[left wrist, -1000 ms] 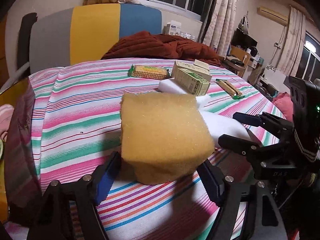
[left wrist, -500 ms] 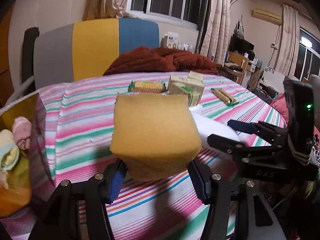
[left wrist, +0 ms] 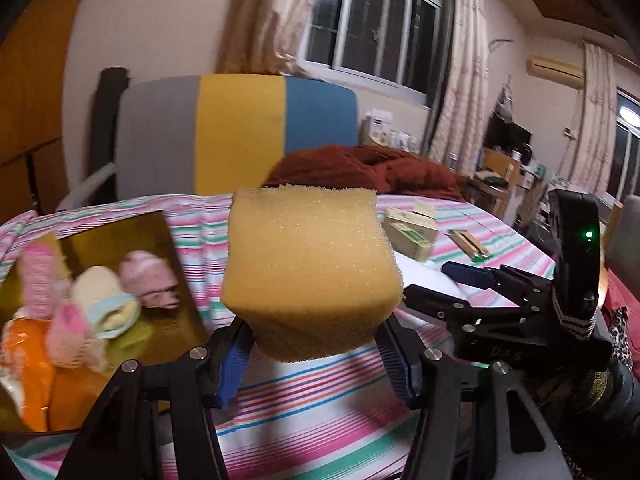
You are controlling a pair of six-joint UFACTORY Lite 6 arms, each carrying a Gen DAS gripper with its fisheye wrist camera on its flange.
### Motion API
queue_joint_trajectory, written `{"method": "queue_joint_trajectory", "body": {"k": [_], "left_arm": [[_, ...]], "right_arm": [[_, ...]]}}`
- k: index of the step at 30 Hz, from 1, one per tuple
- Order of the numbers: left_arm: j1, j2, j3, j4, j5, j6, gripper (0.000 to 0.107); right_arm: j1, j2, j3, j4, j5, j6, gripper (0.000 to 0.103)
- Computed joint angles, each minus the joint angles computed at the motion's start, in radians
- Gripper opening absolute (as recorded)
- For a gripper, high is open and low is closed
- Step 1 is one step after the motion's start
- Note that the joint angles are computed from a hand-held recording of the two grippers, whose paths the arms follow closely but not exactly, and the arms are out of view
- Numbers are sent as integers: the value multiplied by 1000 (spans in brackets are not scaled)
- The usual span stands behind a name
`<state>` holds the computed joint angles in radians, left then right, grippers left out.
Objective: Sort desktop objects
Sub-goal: 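Carry the yellow sponge and white foam block over the gold tray with both tools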
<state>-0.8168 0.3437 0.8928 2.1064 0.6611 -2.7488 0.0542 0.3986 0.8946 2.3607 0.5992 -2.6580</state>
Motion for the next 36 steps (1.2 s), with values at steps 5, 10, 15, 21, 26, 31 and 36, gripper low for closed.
{"method": "queue_joint_trajectory", "body": {"k": [5,10,15,21,26,31,36], "left_arm": [[25,-110,-136,-29,36,-27,59],[20,-218,-275,-112,105,-20,59],[45,-325,-408,-148,133,-66,59],[104,-423,-524,-184,149,-76,59],[182,-426,-552,-127,119,-101,61],[234,-436,-603,-15,81,-202,66],[266,-488,-674,98,83,-336,67]], "right_arm": [[76,-13,17,-11,-13,36,74],[164,-22,27,5,-25,40,74],[255,-15,57,23,-45,37,74],[346,0,121,-26,-54,94,74],[427,28,199,-122,-69,185,76],[518,148,341,-204,-138,283,82],[528,192,353,-183,-141,273,84]]}}
